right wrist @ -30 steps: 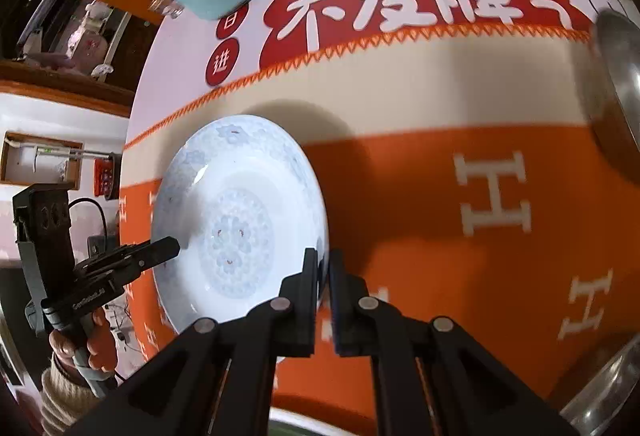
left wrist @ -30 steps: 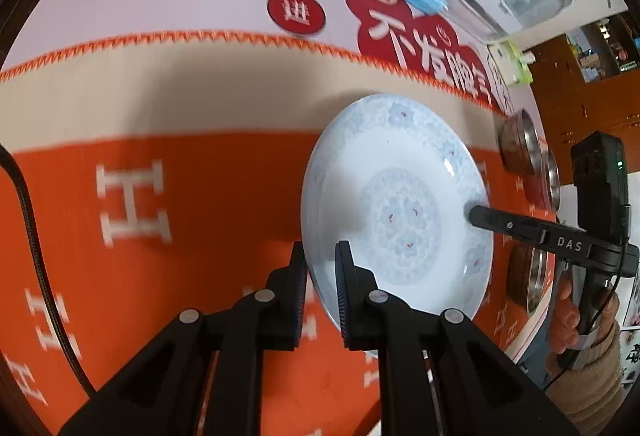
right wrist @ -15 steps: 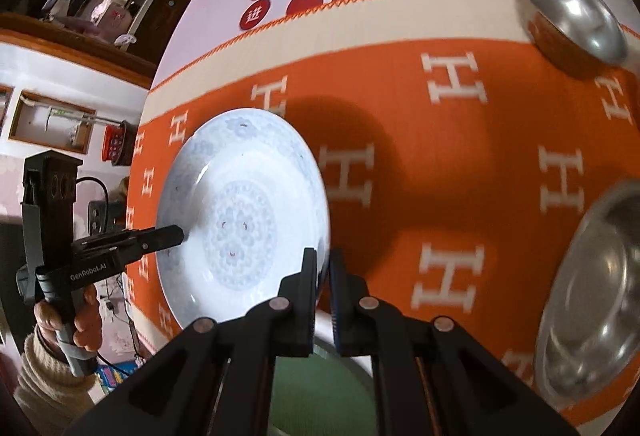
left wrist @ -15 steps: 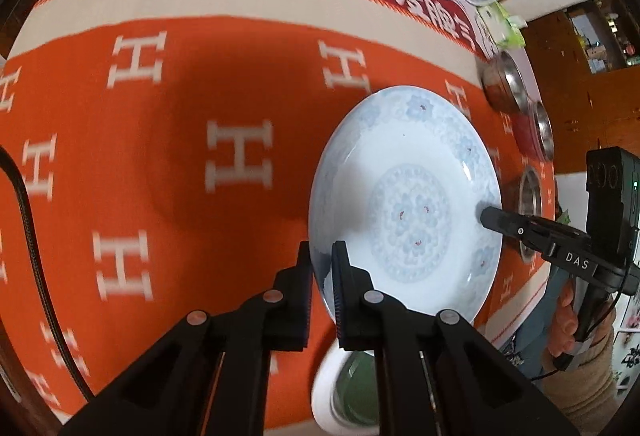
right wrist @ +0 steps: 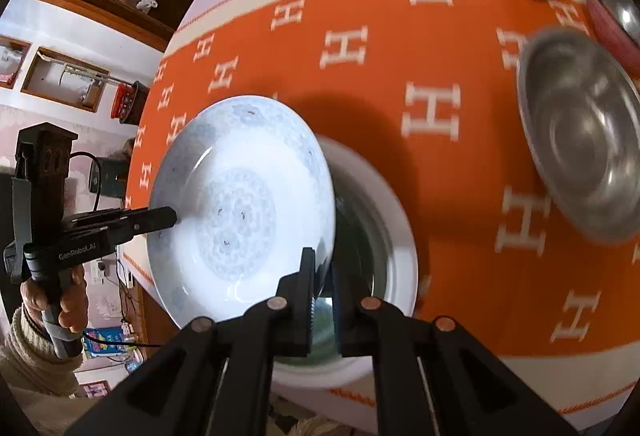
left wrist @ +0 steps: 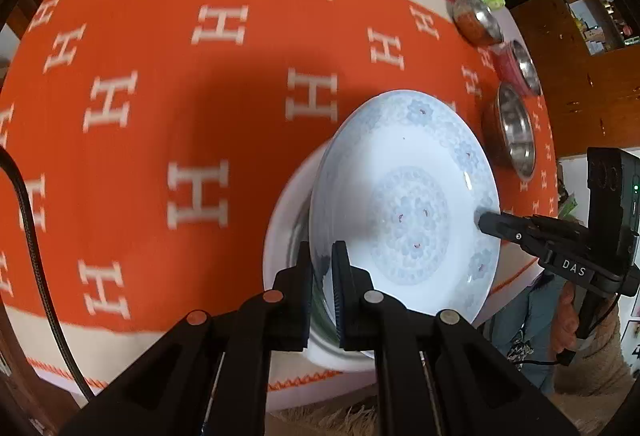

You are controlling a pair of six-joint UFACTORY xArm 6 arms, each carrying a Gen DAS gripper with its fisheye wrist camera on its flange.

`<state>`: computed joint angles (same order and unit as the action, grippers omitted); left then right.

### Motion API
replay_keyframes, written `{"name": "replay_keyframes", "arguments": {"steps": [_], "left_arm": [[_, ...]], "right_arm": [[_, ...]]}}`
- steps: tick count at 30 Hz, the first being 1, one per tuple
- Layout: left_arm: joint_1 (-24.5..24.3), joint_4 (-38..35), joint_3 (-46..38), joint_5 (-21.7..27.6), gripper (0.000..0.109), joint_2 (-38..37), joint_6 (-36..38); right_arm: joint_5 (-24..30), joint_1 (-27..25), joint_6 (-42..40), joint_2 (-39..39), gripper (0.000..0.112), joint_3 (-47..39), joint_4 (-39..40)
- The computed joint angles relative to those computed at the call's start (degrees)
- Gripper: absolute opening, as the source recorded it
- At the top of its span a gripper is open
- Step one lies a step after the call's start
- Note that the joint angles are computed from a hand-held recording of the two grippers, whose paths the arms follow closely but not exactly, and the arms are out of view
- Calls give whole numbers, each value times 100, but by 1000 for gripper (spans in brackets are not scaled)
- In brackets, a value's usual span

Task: Organize plates and bowls

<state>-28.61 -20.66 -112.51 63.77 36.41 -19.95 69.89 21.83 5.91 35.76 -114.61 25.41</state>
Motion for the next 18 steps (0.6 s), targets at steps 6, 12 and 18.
{"name": "replay_keyframes", "arguments": {"steps": [6,12,18], "left_arm": [[-214,110,988,-465,7,-519,-146],[-326,93,1307,-631,7,-641,-182],[-362,112,1143,-596,7,-423,-263]], "right_arm": [[-433,23,-129,-639,7,1178,193],[-633,31,-113,-876,7,1615,100],[-714,75,2,-792,7,1611,-71]]}}
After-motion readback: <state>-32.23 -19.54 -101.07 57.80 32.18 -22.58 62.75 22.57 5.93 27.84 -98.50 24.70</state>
